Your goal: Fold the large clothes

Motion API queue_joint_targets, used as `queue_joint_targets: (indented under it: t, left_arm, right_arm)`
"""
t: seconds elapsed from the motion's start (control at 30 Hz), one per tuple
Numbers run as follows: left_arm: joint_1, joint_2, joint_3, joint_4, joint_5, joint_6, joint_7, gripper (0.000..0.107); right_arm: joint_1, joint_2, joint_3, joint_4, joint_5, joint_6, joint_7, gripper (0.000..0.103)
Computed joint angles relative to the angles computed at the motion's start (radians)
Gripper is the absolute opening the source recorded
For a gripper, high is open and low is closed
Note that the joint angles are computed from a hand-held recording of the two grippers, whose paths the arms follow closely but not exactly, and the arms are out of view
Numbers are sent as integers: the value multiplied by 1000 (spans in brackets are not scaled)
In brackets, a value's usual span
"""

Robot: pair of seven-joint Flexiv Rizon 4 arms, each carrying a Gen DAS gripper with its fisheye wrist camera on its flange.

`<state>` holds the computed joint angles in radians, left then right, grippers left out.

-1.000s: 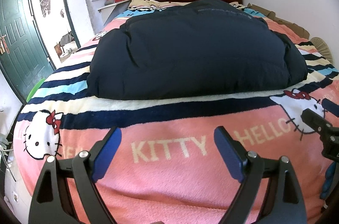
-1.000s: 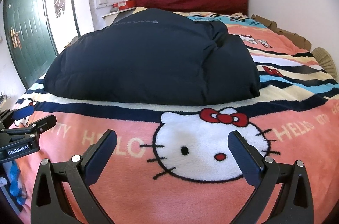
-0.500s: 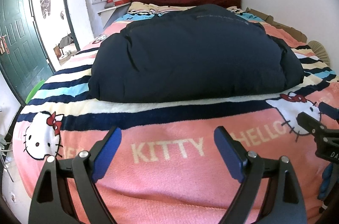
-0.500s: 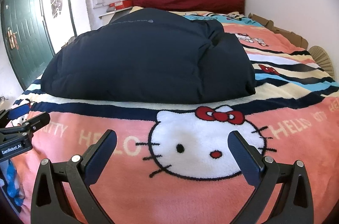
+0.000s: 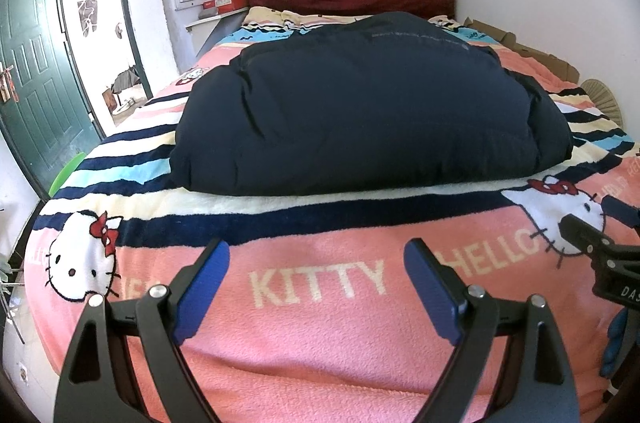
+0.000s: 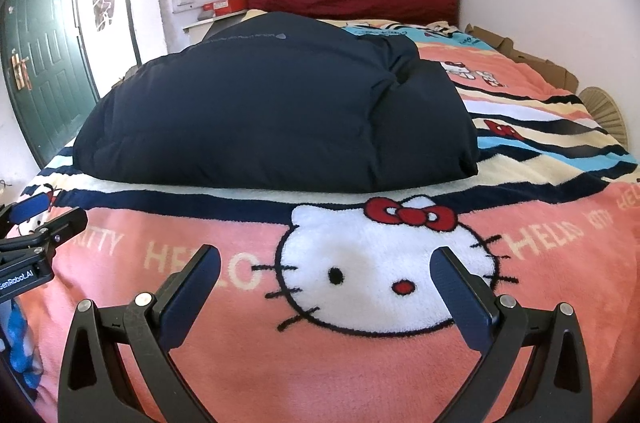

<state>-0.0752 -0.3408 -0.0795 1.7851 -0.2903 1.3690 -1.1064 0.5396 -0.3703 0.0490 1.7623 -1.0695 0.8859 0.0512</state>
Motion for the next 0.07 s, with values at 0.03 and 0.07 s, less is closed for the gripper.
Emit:
queue_joint_targets:
  t: [0.03,0.07]
  left_arm:
    - [0,0,1,0,1,-2,-1,89]
    - [-1,0,1,0,1,-2,-2,89]
  right_arm:
    - [0,1,0,1,0,-1,1,103]
    - [0,1,0,0,0,-1,1,103]
